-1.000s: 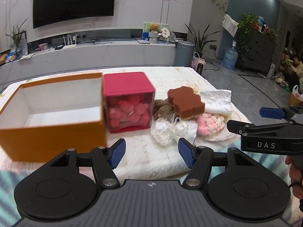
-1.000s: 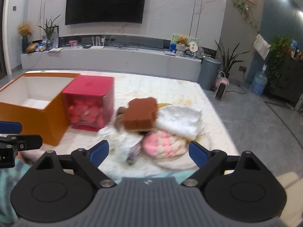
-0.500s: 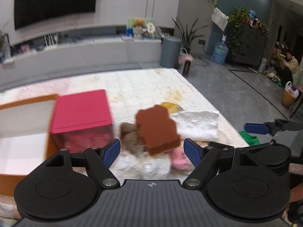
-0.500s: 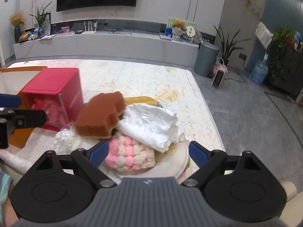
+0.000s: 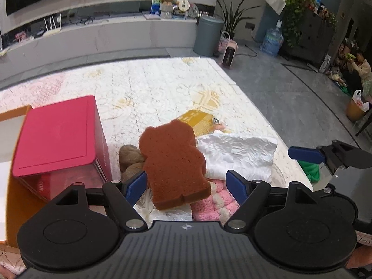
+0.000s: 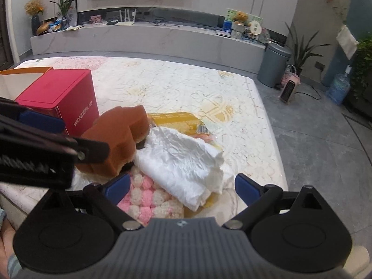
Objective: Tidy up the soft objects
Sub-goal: 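Grasp the brown bear sponge with the left gripper while the right gripper reaches the white cloth, then lift the bear sponge with the left gripper while the right gripper grasps and lifts the white cloth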
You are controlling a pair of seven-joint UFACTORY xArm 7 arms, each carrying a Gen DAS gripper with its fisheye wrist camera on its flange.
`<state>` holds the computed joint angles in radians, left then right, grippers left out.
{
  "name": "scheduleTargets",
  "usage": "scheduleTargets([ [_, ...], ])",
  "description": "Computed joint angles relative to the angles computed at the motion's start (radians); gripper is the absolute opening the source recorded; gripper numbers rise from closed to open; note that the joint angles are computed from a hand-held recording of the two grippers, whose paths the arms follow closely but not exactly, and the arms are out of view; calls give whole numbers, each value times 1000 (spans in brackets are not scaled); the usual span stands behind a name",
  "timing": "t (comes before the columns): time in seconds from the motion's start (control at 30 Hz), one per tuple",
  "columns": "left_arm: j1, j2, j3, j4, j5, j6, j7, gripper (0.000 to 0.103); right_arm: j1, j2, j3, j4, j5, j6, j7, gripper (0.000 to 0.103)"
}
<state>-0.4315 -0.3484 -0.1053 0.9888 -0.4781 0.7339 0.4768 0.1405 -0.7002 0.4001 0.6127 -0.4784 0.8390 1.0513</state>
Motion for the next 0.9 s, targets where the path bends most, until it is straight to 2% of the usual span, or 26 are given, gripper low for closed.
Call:
scheduleTargets([
  [0.2,13,51,-12,39,30,31,-35,91,-1,29,-40,-8,-2,-74,-53,93],
  [0.23,15,62,-13,48,30,35,-41,91,-6,41,-37,-1,-3,-77,-59,89],
  [0.43,30,125,-31,111,59,56,-104,92,-8,89,-58,12,4,-114,-106,89],
  [0.57,43,185,-52,159,117,79,-160,94,-6,122,-81,15,15,-141,-153,89],
  [0.73,51,223,-41,177,62,109,-127,90,3,167,-110,17,54,-166,-206,89],
  [0.8,54,222,-37,173,28,107,-99,85,-5,173,-116,7,58,-189,-206,83],
  [0.83,56,218,-37,171,20,107,-95,83,-6,173,-122,3,66,-198,-206,69],
  [0.87,59,214,-35,170,10,108,-91,82,-3,171,-135,-4,81,-213,-212,64],
  [0.9,61,210,-32,169,-6,109,-81,81,0,165,-148,-13,102,-232,-215,63],
])
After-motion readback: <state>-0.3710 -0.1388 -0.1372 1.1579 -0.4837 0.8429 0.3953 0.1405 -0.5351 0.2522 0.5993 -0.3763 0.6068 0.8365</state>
